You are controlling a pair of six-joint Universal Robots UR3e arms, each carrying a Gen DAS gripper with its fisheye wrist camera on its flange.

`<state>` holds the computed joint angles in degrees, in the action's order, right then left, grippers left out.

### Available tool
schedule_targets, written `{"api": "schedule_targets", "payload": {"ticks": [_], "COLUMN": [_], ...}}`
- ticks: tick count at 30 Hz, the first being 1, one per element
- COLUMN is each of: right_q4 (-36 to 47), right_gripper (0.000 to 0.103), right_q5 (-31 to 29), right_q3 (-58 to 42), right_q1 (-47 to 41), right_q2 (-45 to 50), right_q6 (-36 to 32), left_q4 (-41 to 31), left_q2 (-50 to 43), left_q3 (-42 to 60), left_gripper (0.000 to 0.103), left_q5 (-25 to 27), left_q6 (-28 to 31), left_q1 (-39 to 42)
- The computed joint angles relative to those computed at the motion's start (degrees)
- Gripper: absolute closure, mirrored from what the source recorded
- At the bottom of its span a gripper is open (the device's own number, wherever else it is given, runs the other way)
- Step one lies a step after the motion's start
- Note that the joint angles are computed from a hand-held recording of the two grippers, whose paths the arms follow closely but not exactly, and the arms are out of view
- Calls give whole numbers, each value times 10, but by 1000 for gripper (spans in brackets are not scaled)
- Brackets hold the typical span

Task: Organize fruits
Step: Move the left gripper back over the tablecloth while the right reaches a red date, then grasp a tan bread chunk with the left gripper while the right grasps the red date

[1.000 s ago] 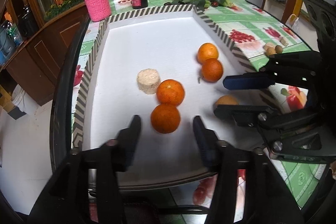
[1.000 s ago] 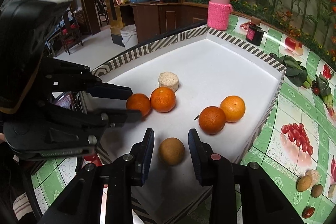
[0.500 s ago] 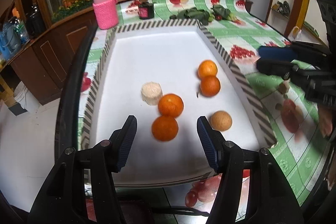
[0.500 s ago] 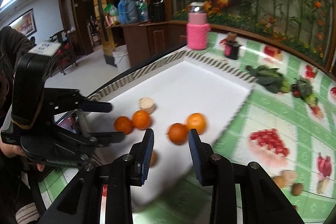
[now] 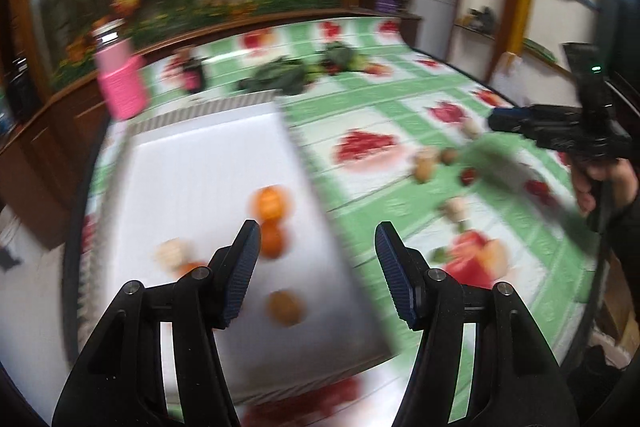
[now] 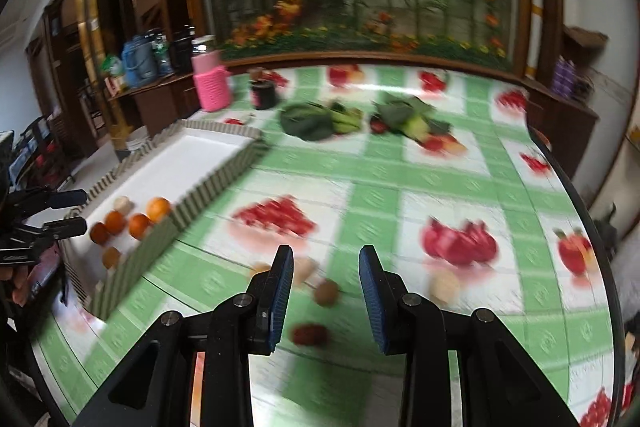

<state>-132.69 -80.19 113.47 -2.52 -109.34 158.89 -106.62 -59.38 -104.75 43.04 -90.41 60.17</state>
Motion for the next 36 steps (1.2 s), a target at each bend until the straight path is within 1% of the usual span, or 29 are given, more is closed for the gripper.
{"api": "schedule_targets", "payload": {"ticks": [2, 4, 7, 8, 10, 12, 16, 18, 22, 25, 26, 28, 29, 30, 36], "right_q4": [26, 63, 87, 86, 59, 46, 30, 17, -2, -5, -5, -4, -6, -10, -9], "right_gripper": [70, 70, 70, 70, 70, 70, 70, 70, 70, 70, 74, 74, 74, 74, 74], "right_q5": [17, 30, 29, 19, -6, -8, 0, -8, -16, -15, -14, -12, -13, -14, 18], "right_q3": [18, 31, 38, 40, 50, 53, 48, 44, 52, 54, 54, 54, 55, 57, 69], "right_q1": [-30, -49, -34, -18, 6, 16, 17, 24, 27, 26, 26, 27, 28, 29, -3], "right_q2": [-26, -44, -33, -23, -4, 12, 36, 50, 58, 56, 57, 57, 57, 55, 30], "right_q6": [-23, -60, -101, -109, -109, -104, -97, -89, -83, -85, -85, -88, -88, -88, -85], "left_q4": [18, 69, 146, 172, 215, 252, 286, 308, 336, 341, 345, 358, 362, 371, 384], "left_q2": [3, 5, -6, -12, -24, -39, -56, -68, -78, -73, -73, -77, -77, -79, -65], "left_q3": [-10, -35, -70, -80, -93, -100, -102, -103, -111, -119, -122, -126, -128, -130, -145], "left_gripper": [44, 44, 44, 44, 44, 44, 44, 44, 44, 45, 49, 56, 68, 76, 77], "left_q5": [3, 14, 39, 46, 58, 70, 82, 90, 99, 101, 101, 104, 104, 108, 101], "left_q6": [-23, -68, -125, -143, -177, -207, -234, -252, -264, -264, -265, -277, -280, -287, -298], "left_q1": [-49, -110, -202, -230, -263, -288, -311, -325, -341, -344, -345, -350, -351, -355, -351]}}
